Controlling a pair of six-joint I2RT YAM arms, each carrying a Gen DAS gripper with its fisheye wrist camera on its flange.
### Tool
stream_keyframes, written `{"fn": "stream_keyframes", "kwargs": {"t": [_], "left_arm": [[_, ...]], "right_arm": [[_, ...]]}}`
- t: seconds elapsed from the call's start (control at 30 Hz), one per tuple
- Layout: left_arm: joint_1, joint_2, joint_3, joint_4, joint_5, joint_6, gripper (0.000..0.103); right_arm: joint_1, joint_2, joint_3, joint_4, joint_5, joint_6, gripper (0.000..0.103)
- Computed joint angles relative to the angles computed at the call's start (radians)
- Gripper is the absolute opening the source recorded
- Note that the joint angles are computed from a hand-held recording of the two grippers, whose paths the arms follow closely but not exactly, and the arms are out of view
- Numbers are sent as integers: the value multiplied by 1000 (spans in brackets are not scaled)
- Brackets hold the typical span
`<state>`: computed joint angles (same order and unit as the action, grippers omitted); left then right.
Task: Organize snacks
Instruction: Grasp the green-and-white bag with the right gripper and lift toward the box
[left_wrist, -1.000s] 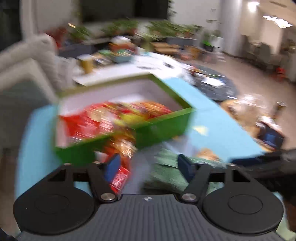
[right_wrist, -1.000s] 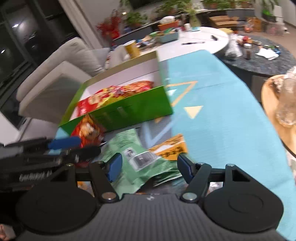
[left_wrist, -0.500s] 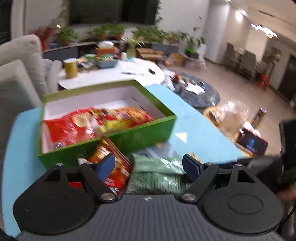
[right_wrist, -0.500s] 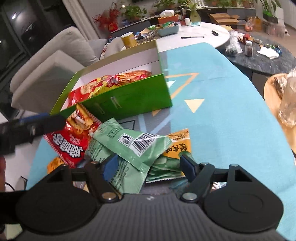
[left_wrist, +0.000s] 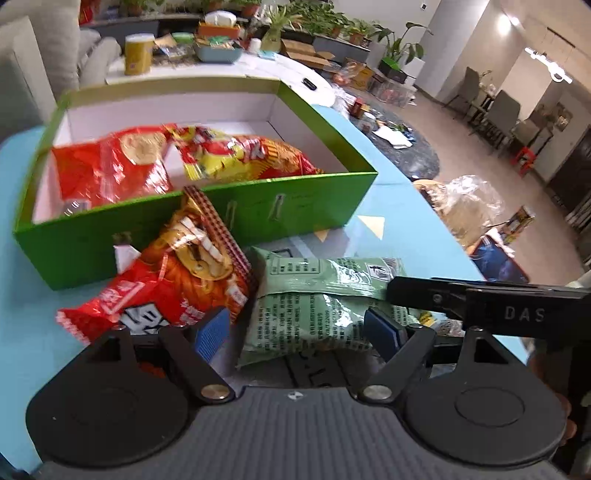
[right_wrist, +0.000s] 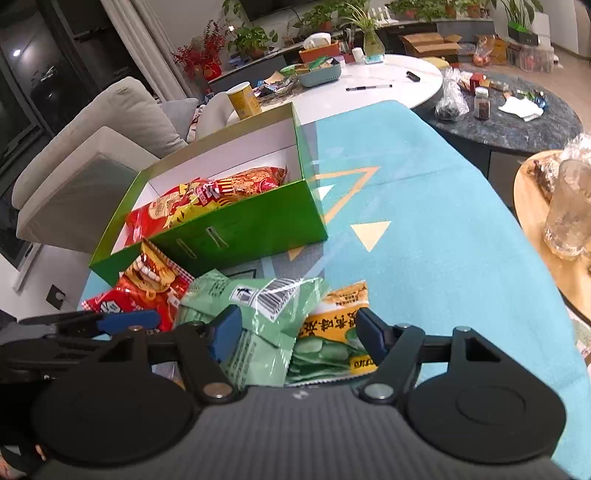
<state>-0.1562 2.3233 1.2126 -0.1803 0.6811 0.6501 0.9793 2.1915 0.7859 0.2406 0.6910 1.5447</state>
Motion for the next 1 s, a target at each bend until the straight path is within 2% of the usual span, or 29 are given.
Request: {"fn": "stream_keyframes", "kwargs": {"t": [0.13, 0.23, 0.4, 0.53, 0.63, 0.7, 0.87, 1.0], "left_arm": [[-1, 36, 38, -41, 29, 22, 78], [-15, 25, -8, 13, 12, 65, 80], [-29, 11, -61, 104, -2, 84, 80], [-34, -5, -89, 136, 7, 103, 73], [-28, -34, -131, 185, -1, 106, 70], [-12, -63, -160, 205, 23, 103, 70], [12, -158, -225, 248, 79, 75, 70], [14, -217, -245, 298, 105, 31, 69]], "right_arm": [[-25, 9, -34, 87, -39, 3, 69], [-33, 7, -81, 195, -60, -4, 69], [-48, 20, -38, 150, -79, -46, 69], [-66, 36, -46, 260, -136, -121, 68], [-48, 40, 30, 137, -105, -146, 67], [-38, 26, 26, 139, -92, -148, 63], [-8, -50, 18, 86, -9, -171, 63], [-13, -113, 16, 62, 48, -239, 63]]}}
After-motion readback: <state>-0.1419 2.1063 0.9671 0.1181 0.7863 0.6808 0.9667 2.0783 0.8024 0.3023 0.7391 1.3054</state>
